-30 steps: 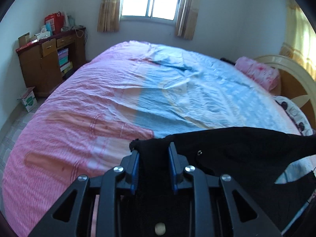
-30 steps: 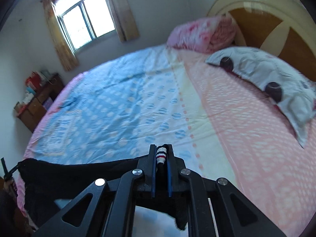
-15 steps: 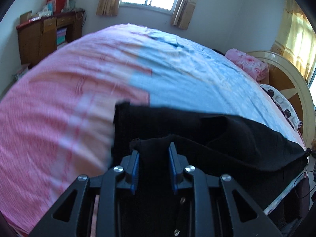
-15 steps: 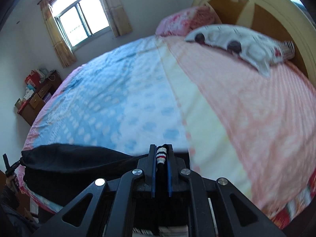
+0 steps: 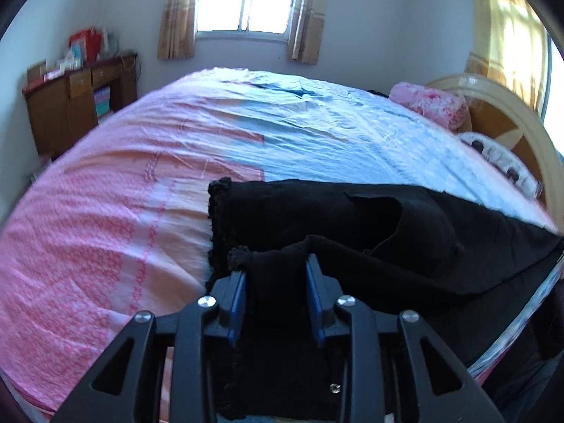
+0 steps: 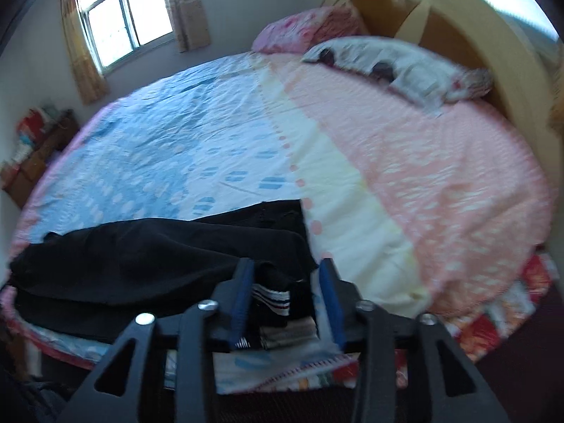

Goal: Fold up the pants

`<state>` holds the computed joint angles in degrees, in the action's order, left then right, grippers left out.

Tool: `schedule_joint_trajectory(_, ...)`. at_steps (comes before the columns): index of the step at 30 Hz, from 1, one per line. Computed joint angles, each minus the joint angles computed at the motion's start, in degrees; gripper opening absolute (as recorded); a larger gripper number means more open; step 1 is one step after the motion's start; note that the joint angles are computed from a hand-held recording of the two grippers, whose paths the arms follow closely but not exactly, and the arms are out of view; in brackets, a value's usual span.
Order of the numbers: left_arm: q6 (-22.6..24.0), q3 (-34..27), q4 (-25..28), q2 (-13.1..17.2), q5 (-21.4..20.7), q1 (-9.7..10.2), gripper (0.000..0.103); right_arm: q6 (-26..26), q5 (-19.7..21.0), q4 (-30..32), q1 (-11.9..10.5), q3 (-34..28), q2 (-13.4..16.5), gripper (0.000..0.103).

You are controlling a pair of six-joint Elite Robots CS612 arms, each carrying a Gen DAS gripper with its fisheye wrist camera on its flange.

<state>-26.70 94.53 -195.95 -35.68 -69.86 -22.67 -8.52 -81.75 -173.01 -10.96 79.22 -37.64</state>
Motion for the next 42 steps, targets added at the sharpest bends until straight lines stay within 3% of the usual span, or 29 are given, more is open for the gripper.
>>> schedule_joint_trajectory(3,1.50,0.46,-0.12,-0.10,1.80,-0.42,0.039,-3.73,-0.33,-3.68,1.56,2.53,-1.69,0.042)
schedule_joint_trajectory(7,3.15,1.09,-0.02,-0.42,2.21,-0.52,0.040,-12.23,4.79,-4.13,4.14,3.54,-2.74,0.042)
schedule_joint_trajectory(14,4.84,1.01,-1.81,0.10,2.70,-0.71,0.038,-23.97,15.04,7.90,9.59,-1.19,0.64,0.043)
schedule_joint_trajectory(19,5.36,1.23,-2.70,0.12,1.94,-0.72,0.035,-31.59,17.06,14.24,13.78,-5.55,4.63,0.043)
schedule_joint_trajectory(23,5.82,1.49,-3.38,0.03,1.63,-0.71,0.035,-38.27,12.92,12.95,16.51,-6.87,6.56,0.043)
schedule_joint_trajectory(27,5.28,1.80,-4.83,0.26,0.90,-0.53,0.035,-41.74,9.91,12.19,17.69,-7.54,7.44,0.043)
schedule_joint_trajectory(31,4.96,1.65,-5.58,0.58,-0.21,-0.10,0.034,-41.84,5.95,11.89,18.25,-9.29,8.85,0.041)
schedule_joint_trajectory(33,5.48,1.49,-5.76,0.56,-0.31,-0.04,0.033,-41.24,7.05,13.30,18.08,-9.79,8.97,0.011)
schedule_joint_trajectory(36,6.67,1.64,-6.46,0.29,-0.52,-0.04,0.032,-41.28,7.90,12.31,17.85,-8.76,8.10,0.004)
schedule_joint_trajectory(42,8.87,4.59,-10.11,-0.98,-1.50,-0.22,0.032,-43.18,13.40,14.73,16.27,-3.90,3.77,0.003)
